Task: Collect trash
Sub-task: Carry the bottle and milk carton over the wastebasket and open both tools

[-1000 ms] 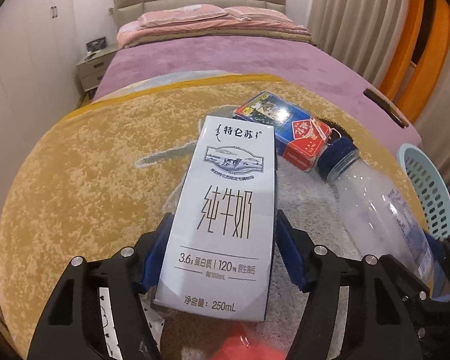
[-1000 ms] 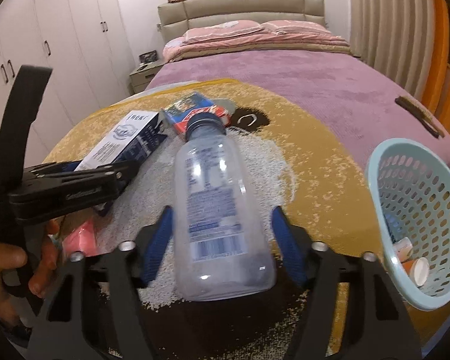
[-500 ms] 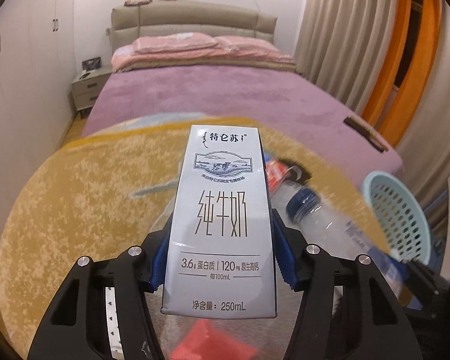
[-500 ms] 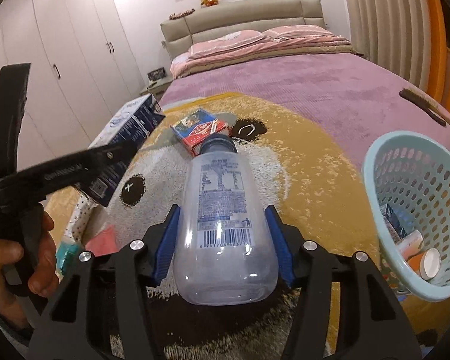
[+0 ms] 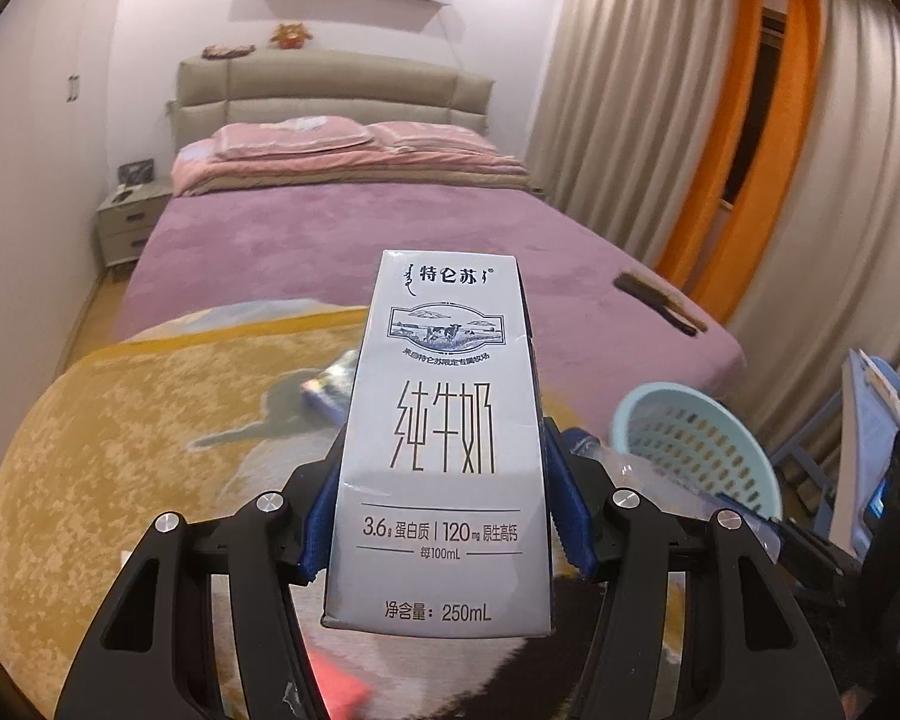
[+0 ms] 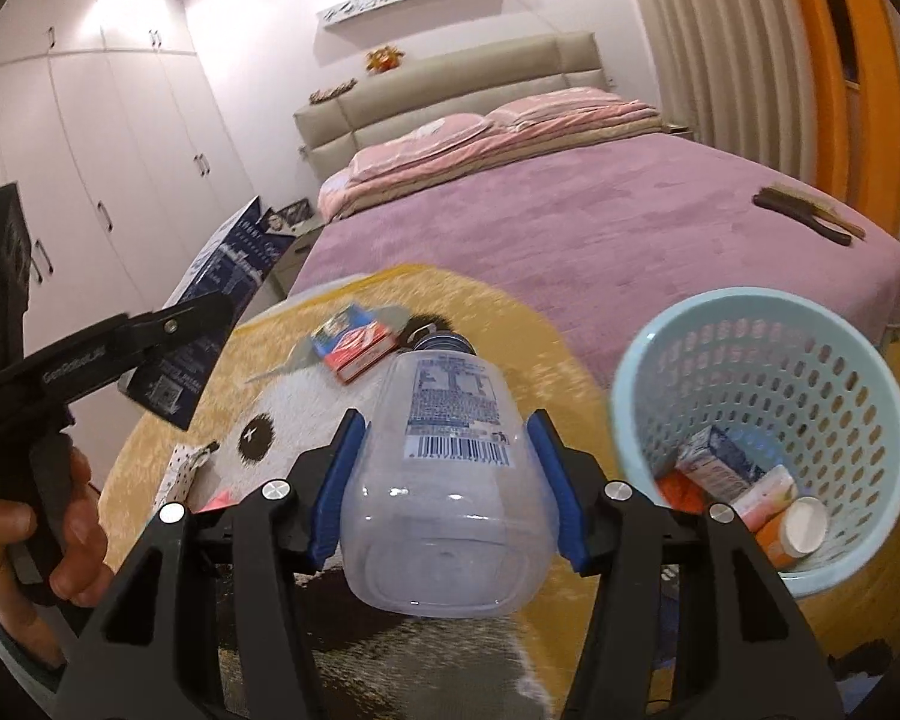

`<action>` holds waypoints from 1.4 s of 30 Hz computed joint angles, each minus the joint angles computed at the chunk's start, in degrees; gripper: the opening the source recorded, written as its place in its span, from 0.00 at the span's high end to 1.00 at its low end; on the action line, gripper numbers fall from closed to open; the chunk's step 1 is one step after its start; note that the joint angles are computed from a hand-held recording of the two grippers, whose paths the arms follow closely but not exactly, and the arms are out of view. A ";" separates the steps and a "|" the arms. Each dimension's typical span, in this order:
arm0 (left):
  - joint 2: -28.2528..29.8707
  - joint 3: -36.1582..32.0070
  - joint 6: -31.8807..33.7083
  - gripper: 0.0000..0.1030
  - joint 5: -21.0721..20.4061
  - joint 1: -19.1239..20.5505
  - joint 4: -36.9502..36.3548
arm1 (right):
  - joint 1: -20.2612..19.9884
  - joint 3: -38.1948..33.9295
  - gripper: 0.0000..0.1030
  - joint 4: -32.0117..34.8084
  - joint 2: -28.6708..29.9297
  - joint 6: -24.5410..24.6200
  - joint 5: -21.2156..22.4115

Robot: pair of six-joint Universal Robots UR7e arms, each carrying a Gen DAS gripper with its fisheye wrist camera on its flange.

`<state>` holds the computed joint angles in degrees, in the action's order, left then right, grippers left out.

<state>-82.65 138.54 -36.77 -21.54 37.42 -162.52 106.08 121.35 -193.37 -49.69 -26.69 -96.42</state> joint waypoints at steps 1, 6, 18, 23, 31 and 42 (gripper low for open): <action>0.31 -0.02 0.80 0.45 -0.76 -0.13 -0.60 | -0.30 0.12 0.49 -0.35 -0.46 0.05 -0.32; 4.41 -1.56 5.08 0.45 -3.35 0.17 -5.43 | -2.01 0.49 0.49 -0.86 -2.52 1.18 -0.09; 16.50 -9.66 14.45 0.45 -12.06 3.48 -13.32 | -7.43 0.19 0.49 -2.44 -7.46 4.15 -0.06; 22.49 -14.77 17.00 0.45 -17.49 5.99 -13.82 | -10.03 -1.17 0.49 -1.77 -7.69 6.17 -1.02; 31.03 -22.65 18.90 0.45 -23.66 10.09 -10.34 | -13.08 -3.89 0.49 -0.89 -5.89 9.01 -4.55; 34.97 -25.56 18.66 0.35 -24.60 11.23 -10.35 | -14.95 -7.48 0.49 2.47 -2.71 10.64 -8.03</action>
<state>-47.68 112.99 -18.11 -46.14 48.65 -172.88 91.12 113.88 -190.90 -52.40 -16.05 -104.45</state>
